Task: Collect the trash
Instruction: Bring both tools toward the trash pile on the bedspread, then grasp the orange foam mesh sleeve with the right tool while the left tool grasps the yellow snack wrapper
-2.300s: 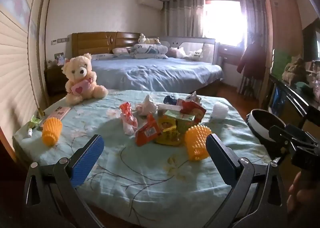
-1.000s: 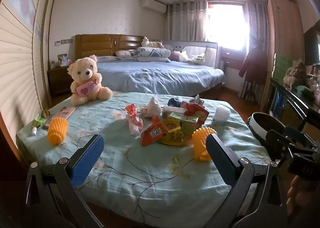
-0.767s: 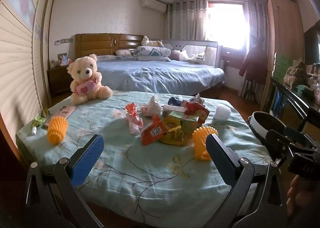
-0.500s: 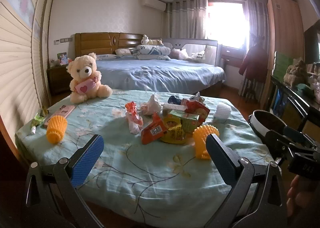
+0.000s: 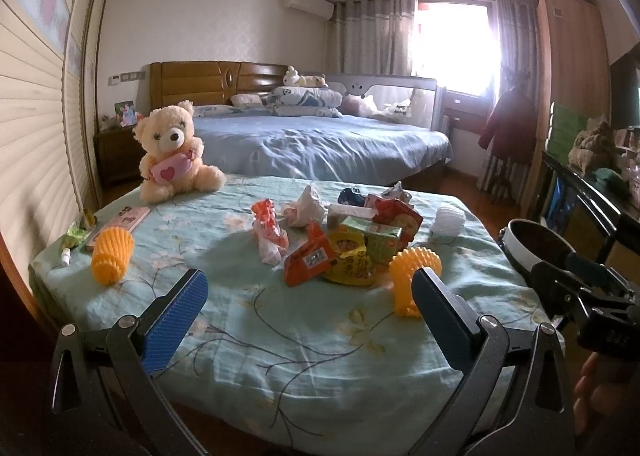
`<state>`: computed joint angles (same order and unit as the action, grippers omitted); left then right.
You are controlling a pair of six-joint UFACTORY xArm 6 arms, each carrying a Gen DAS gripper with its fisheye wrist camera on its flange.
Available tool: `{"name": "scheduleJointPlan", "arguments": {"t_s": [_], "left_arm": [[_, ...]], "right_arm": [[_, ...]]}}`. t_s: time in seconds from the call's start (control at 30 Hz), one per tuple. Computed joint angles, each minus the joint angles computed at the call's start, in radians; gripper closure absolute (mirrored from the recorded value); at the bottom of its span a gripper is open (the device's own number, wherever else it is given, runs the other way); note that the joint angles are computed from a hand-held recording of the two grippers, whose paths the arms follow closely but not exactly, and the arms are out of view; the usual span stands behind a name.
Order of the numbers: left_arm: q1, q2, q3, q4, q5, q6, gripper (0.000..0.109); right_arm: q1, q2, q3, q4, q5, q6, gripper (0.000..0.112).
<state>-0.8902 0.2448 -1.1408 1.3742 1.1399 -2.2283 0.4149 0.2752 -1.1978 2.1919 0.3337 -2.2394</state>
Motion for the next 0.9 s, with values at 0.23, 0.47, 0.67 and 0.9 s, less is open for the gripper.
{"name": "scheduleJointPlan", "arguments": {"t_s": [0.23,0.47,0.67,0.9], "left_arm": [[0.007,-0.003,0.007,-0.002,-0.016,-0.001,0.006],[0.029,-0.005,0.019,-0.016,-0.054,0.009,0.006],[0.086,-0.004,0.031,-0.028,-0.144,0.03,0.006],[0.17,0.026,0.022,-0.033,-0.261,0.076,0.012]], "right_arm": [[0.009,0.005,-0.005,-0.011,-0.011,0.007,0.009],[0.013,0.029,-0.016,-0.098,-0.001,0.095,0.009],[0.013,0.073,-0.053,-0.268,0.016,0.277,0.01],[0.015,0.146,-0.12,-0.468,0.028,0.508,0.01]]}}
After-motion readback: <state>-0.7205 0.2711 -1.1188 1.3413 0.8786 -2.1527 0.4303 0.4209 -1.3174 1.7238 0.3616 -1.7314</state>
